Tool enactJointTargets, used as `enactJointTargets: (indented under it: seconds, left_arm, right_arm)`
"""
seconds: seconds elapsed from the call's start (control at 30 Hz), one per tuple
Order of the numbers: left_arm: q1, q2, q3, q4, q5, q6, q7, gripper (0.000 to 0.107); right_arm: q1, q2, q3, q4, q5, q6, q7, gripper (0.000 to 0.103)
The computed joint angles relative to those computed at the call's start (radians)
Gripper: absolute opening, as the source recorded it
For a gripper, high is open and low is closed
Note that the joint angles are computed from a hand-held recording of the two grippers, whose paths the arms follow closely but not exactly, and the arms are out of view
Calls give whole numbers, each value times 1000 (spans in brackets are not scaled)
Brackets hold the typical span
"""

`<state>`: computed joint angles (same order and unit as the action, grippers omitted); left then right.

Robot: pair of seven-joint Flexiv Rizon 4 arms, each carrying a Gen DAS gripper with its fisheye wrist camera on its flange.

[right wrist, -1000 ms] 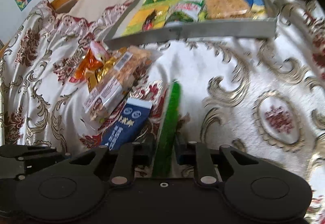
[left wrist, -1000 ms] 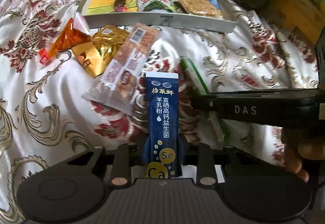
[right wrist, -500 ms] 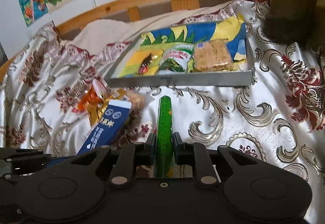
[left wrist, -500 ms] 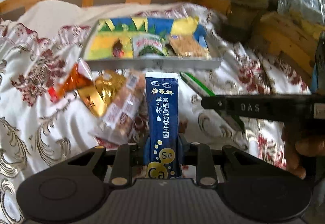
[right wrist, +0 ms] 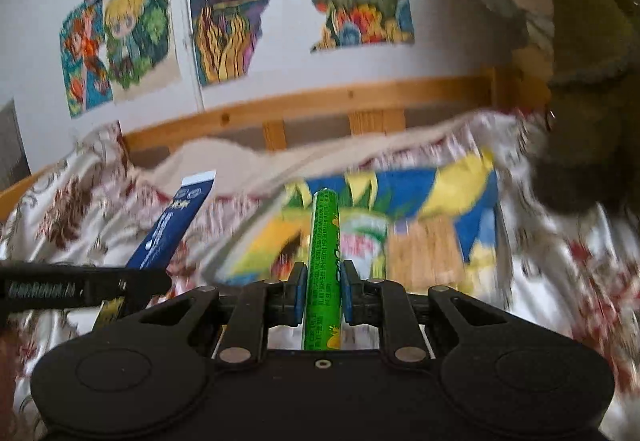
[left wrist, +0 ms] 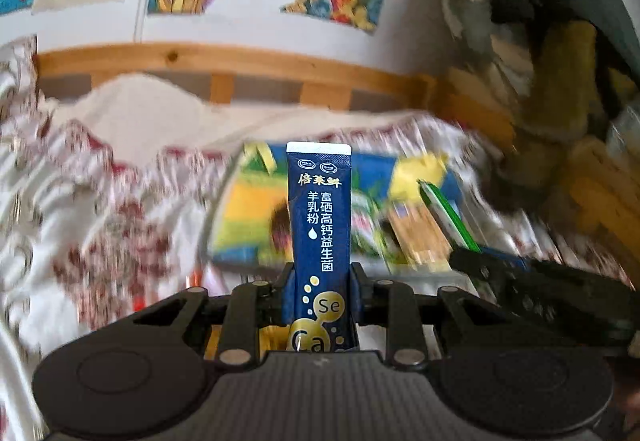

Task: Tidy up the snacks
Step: 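Carry blue stick into tray with left tool while right tool carries green stick there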

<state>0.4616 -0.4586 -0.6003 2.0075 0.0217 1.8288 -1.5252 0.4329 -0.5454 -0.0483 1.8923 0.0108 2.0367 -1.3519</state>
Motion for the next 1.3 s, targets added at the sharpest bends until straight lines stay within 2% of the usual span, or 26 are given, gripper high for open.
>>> enactJointTargets:
  seconds: [0.13,0.27,0.47,0.5,0.6,0.67,0.8,1.0,1.3]
  left_arm:
    - [-134,-85,117,-163,-51,-21,26,29]
    - [-273,-182,242,-337,-128,-68,57,29]
    - [-460,-324,437,-579,-260,-198,60,29]
    - [-482,-339,465,-607,-273,-223,56,29]
    - [-539,-390,551,-688,-297,-298,31,29]
    - [-561,-413,592,-724,-295,-339,14,29]
    - [-572,-438,621,-756,-280,-375,-14,29]
    - [-580,-448,642,-776,-251,-418,-40,29]
    - [-580,-452,652,-799,-219,-475,-85,30]
  right_arm:
    - [-77,-95,42,-142,-54,3,60,19]
    - [-109,-186,40,-281,-89,-22,118,19]
    - [-135,-320,45,-475,-109,-57,228,19]
    - [-153,-339,66,-499,-135,-67,243,19]
    - [-135,-376,30,-545,-151,-109,266,19]
    - [-158,-388,63,-552,-189,-127,278,19]
    - [-138,-396,37,-557,-220,-178,282,19]
    - [-151,-400,65,-561,-260,-243,285,19]
    - [-149,-401,67,-558,-269,-258,279,19]
